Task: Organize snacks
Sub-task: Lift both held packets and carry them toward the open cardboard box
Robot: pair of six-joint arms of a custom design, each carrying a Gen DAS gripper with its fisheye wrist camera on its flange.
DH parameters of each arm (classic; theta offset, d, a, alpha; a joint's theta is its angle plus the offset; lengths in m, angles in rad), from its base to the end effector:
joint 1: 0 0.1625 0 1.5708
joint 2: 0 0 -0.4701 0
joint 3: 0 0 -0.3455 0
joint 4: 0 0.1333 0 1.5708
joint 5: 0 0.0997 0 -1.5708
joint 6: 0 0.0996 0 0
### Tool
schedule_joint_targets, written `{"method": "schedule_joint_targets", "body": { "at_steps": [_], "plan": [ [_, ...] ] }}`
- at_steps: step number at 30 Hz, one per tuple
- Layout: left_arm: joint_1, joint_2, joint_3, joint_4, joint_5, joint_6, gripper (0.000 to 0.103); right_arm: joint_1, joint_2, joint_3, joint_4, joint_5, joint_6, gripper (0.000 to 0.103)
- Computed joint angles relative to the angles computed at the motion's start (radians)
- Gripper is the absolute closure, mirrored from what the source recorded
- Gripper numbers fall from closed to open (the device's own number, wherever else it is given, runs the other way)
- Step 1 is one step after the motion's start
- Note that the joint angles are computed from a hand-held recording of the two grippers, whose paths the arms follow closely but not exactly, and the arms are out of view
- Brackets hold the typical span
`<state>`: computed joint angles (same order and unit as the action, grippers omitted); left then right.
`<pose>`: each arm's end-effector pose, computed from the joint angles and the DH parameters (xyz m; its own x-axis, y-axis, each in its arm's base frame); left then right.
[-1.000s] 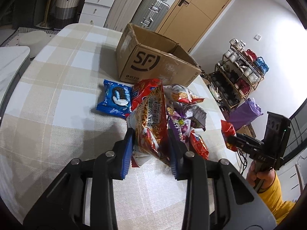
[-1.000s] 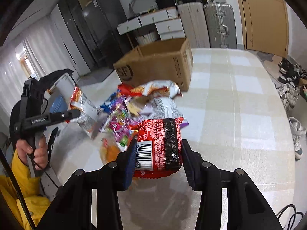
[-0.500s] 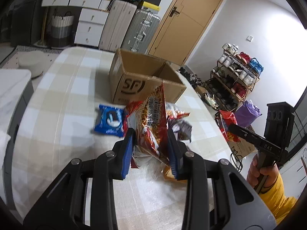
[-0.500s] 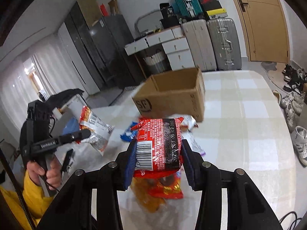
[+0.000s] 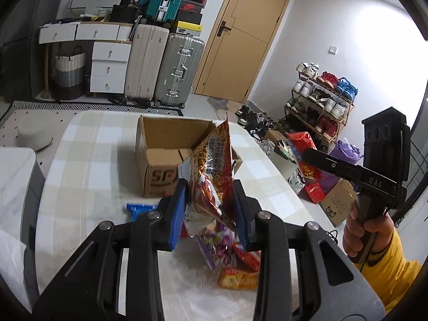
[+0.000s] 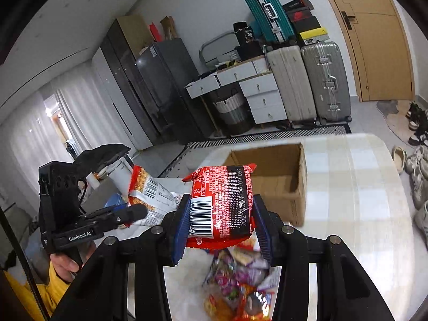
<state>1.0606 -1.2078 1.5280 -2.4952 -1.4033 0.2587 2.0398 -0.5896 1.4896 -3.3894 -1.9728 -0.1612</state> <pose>-0.1782 -0.6253 0.4690 -0.7737 0.5693 -0.2780 0.6205 0.5922 -0.5141 0.4181 -0.6164 0.1769 -0.9050 -0.2237 0.3620 -0.4251 0.5121 -0.7463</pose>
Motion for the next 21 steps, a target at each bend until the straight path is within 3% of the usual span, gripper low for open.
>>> {"method": "schedule_joint_targets", "body": {
  "at_steps": [9,11,17,21],
  "plan": [
    [-0.052,0.112,-0.195,0.078,0.062,0.033,0.082,-0.008,0.066,-0.266,0.22,0.014,-0.038,0.058],
    [-0.054,0.15,-0.256,0.145,0.075,0.021,0.103,-0.016,0.092,-0.336,0.277,0.007,-0.036,0.058],
    [-0.024,0.243,-0.403,0.255,0.049,-0.02,0.103,-0.055,0.135,-0.422,0.379,0.017,0.024,0.058],
    [-0.005,0.275,-0.437,0.267,0.07,-0.008,0.103,-0.07,0.135,-0.408,0.371,0.044,0.039,0.058]
  ]
}}
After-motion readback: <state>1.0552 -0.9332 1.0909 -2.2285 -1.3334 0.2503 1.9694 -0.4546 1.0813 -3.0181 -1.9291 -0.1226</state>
